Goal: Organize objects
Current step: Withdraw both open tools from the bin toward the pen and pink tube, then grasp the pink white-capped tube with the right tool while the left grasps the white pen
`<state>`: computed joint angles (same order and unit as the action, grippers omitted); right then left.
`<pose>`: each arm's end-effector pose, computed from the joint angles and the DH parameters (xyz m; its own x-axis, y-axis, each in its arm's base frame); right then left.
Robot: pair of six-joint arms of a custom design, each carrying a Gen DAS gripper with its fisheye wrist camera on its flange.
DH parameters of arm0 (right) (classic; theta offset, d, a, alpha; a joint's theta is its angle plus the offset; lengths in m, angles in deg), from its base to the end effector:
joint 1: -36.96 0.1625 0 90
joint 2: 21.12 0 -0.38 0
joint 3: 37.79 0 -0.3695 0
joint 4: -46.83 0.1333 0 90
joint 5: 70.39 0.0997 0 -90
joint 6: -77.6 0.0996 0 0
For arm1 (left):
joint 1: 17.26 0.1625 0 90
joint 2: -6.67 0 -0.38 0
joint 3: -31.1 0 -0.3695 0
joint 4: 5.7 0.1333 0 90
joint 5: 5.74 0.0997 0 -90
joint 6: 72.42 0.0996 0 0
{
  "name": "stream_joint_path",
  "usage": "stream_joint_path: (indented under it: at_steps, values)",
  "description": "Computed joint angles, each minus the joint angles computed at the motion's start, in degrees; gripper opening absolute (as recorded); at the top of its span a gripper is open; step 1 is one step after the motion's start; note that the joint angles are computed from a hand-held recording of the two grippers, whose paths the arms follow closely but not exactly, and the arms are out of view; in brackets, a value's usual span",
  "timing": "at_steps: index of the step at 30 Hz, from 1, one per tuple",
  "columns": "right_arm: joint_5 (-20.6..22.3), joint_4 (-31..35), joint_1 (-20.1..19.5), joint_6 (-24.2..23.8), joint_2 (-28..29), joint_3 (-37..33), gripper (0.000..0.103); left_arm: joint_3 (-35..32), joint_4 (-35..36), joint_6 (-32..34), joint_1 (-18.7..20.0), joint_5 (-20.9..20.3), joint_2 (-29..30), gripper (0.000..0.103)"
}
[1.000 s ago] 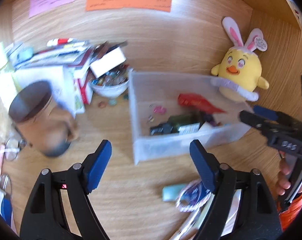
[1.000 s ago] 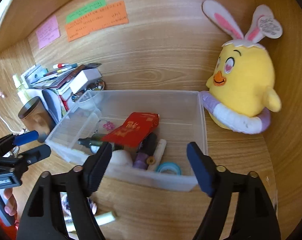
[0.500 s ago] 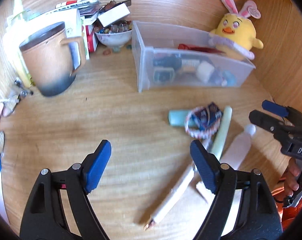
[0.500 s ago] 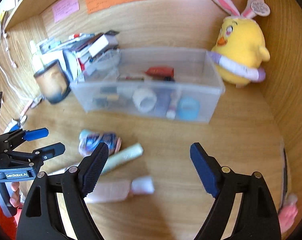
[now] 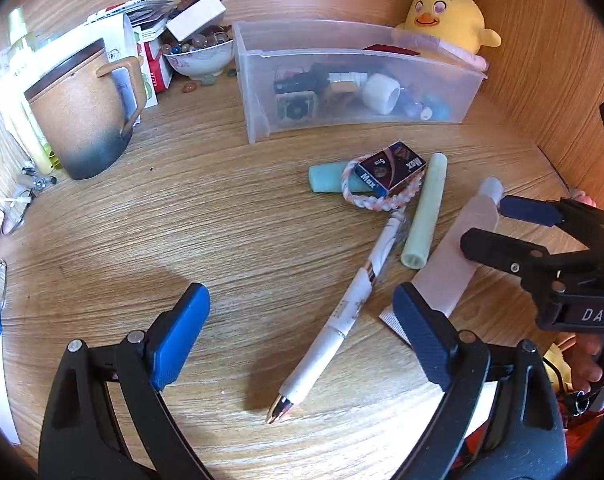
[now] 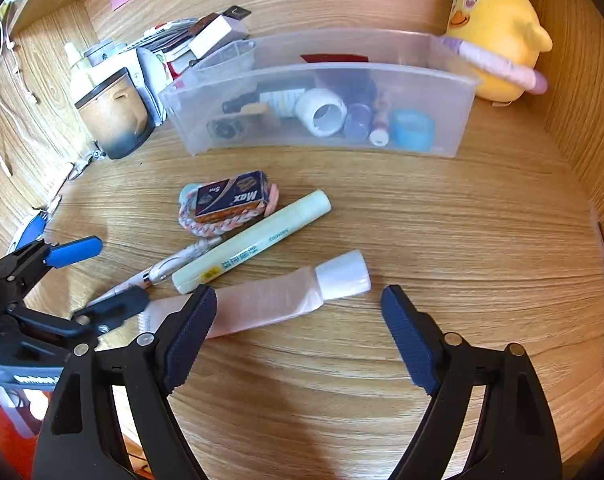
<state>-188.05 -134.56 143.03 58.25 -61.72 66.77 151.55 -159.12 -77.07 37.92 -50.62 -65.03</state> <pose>0.2442 -0.5331 0.0454 -0.7775 -0.3200 0.5414 -0.5334 0.7916 -0.2981 -0.1051 -0.5082 0.2027 -0.7243 0.1904 -0.6627 0.4953 0.8123 -0.3080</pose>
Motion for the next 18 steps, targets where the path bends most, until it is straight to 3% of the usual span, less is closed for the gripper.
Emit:
stream_joint_path:
  at_steps: [14, 16, 18]
  values:
    - [1.01, -1.16, -1.10, 1.54, 1.73, -3.59, 0.081, 0.22, -0.27, 2.34, -1.43, -4.69, 1.39, 0.097]
    - [-1.06, -1.74, -0.73, 0.72, 2.64, -4.67, 0.075, 0.07, -0.10, 2.46, -1.52, -4.98, 1.57, 0.097]
    - [-2.78, -1.95, -0.37, -0.90, 3.40, -5.53, 0.060, -0.36, 0.03, 2.38, -1.07, -5.50, 1.46, 0.097]
